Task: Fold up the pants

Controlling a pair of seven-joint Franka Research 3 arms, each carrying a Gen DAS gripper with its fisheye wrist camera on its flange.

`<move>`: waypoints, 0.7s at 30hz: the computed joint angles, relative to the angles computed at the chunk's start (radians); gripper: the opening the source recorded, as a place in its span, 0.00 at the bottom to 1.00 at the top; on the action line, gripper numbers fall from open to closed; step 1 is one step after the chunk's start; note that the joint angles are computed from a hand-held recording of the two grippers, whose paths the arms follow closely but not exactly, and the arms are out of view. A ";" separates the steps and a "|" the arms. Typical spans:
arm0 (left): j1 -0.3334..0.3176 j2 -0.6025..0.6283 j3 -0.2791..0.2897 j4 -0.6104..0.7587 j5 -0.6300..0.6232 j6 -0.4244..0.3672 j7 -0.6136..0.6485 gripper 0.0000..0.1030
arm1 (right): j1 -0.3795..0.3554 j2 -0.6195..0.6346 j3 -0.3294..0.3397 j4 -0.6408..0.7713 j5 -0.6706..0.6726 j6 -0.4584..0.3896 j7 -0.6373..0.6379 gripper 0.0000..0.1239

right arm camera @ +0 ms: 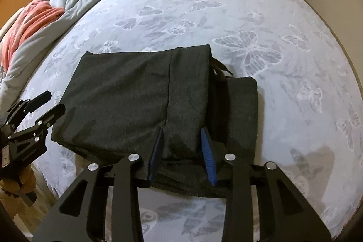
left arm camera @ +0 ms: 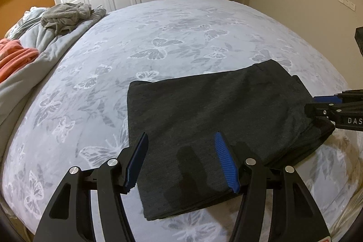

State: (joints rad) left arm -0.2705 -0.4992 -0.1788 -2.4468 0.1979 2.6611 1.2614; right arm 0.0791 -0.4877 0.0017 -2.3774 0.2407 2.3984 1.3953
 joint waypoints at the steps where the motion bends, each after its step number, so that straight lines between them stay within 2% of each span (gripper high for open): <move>1: 0.000 0.004 -0.002 0.003 0.000 -0.001 -0.002 0.57 | 0.007 0.000 -0.005 0.001 0.008 -0.006 -0.010 0.27; 5: -0.003 0.018 -0.010 0.013 0.002 -0.003 -0.009 0.57 | 0.000 0.017 0.005 -0.004 -0.002 0.008 0.003 0.24; 6: -0.002 0.021 -0.014 0.016 0.006 -0.002 -0.013 0.57 | -0.001 0.017 0.004 -0.003 -0.004 0.012 0.005 0.11; 7: -0.003 0.023 -0.017 0.017 0.008 -0.002 -0.016 0.57 | 0.009 0.015 -0.009 -0.001 0.017 0.011 -0.007 0.04; 12: -0.041 0.042 0.000 0.032 -0.026 -0.010 0.017 0.57 | 0.075 -0.002 -0.098 0.029 0.223 -0.008 -0.105 0.03; 13: -0.058 0.047 0.010 0.036 -0.048 -0.012 0.038 0.62 | 0.083 0.001 -0.108 0.039 0.261 -0.018 -0.124 0.02; 14: -0.071 0.051 0.014 0.039 -0.067 -0.011 0.052 0.71 | 0.089 0.005 -0.113 0.048 0.295 -0.025 -0.139 0.02; 16: -0.107 0.059 0.026 0.037 -0.114 0.023 0.089 0.76 | 0.100 0.022 -0.123 0.073 0.361 -0.040 -0.168 0.02; 19: -0.103 0.084 -0.019 0.048 -0.079 0.073 0.101 0.81 | 0.090 0.049 -0.105 0.101 0.391 -0.046 -0.173 0.02; 21: -0.070 0.106 -0.068 0.059 -0.015 0.110 0.062 0.81 | 0.092 0.071 -0.103 0.121 0.417 -0.058 -0.181 0.02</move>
State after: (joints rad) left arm -0.3405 -0.3934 -0.2466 -2.3878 0.1830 2.7709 1.3229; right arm 0.1707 -0.4168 -0.1013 -2.2564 0.6579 2.3401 1.2146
